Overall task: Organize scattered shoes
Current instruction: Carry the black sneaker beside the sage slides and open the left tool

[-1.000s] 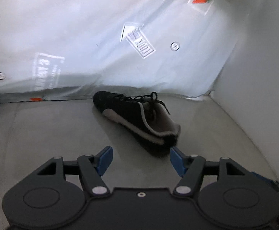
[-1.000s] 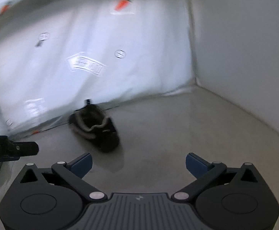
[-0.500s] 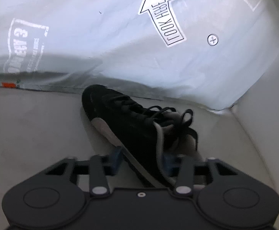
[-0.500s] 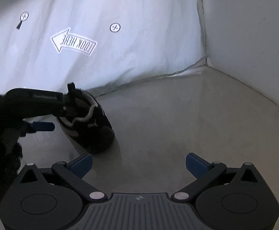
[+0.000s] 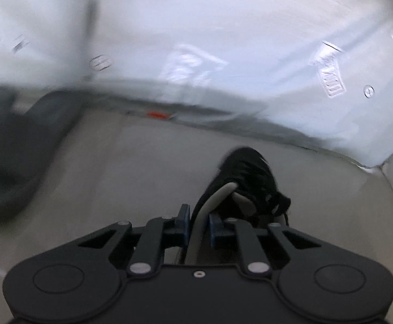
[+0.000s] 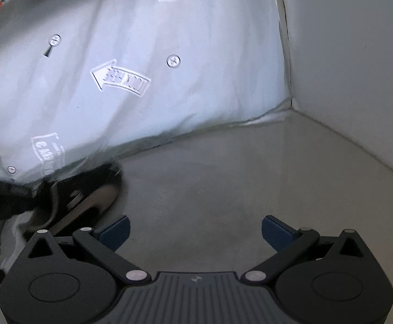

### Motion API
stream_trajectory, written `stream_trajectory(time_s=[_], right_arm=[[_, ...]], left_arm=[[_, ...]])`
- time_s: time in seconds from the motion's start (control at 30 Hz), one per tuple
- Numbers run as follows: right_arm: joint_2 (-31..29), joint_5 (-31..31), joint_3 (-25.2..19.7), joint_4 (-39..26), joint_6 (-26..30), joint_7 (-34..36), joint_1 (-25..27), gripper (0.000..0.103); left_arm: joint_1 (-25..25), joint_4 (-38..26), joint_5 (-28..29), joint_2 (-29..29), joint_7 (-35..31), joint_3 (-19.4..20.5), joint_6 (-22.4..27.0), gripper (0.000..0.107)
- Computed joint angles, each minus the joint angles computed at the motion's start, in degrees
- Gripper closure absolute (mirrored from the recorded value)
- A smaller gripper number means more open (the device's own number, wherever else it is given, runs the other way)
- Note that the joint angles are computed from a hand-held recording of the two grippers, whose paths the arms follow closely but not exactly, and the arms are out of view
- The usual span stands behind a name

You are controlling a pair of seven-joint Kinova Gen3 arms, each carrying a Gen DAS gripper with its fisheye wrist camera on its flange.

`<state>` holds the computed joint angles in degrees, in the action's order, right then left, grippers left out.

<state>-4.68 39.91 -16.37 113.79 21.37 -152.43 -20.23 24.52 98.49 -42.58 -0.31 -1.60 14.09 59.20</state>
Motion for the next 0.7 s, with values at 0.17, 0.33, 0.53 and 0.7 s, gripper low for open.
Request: stream_trajectory(time_s=[0.17, 0.33, 0.53, 0.7], right_arm=[[-4.50, -0.78, -1.92, 1.89, 0.33, 0.71, 1.23, 0.000], [-9.71, -5.59, -4.48, 3.50, 2.39, 5.44, 1.66, 0.000], [-15.12, -11.51, -7.06, 4.73, 4.65, 11.52, 1.70, 0.000], [-18.73, -16.98, -9.38, 5.28, 7.15, 15.57, 2.30, 0.000]], left_arm=[[1.56, 3.63, 2.41, -6.36, 5.43, 4.74, 5.13, 0.094], [2.74, 5.72, 4.66, -10.44, 10.83, 12.63, 11.00, 0.092], [3.62, 5.73, 10.61, -14.72, 13.07, 19.81, 16.64, 0.093], [2.22, 4.95, 14.16, -16.34, 12.87, 24.01, 18.72, 0.093]])
